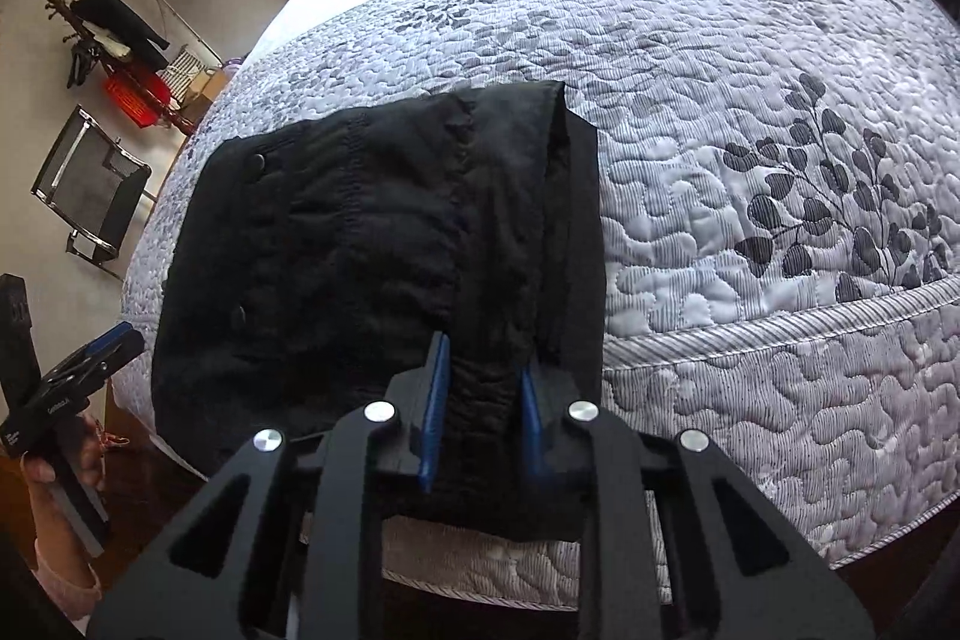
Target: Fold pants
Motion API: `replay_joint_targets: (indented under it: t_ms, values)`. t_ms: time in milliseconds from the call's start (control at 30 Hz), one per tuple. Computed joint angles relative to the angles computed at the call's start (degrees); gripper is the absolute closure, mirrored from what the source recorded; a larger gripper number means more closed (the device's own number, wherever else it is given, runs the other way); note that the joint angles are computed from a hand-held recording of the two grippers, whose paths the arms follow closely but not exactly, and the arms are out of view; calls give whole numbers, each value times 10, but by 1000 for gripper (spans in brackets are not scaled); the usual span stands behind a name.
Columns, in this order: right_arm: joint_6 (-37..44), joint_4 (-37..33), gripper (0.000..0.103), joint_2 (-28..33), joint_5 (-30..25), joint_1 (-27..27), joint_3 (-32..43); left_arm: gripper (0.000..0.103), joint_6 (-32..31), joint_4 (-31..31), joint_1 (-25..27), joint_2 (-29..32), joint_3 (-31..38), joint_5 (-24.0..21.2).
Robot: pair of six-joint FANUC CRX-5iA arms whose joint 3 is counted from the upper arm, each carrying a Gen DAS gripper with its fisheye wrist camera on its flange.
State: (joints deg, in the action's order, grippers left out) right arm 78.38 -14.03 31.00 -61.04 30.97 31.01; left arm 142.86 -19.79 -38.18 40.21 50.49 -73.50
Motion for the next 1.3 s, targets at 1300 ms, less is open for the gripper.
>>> replay_joint_targets:
  t_ms: [1300]
  values:
    - [54, -191, 56, -86, 39, -80, -103, 6, -145, 305, 111, -113, -297, 238]
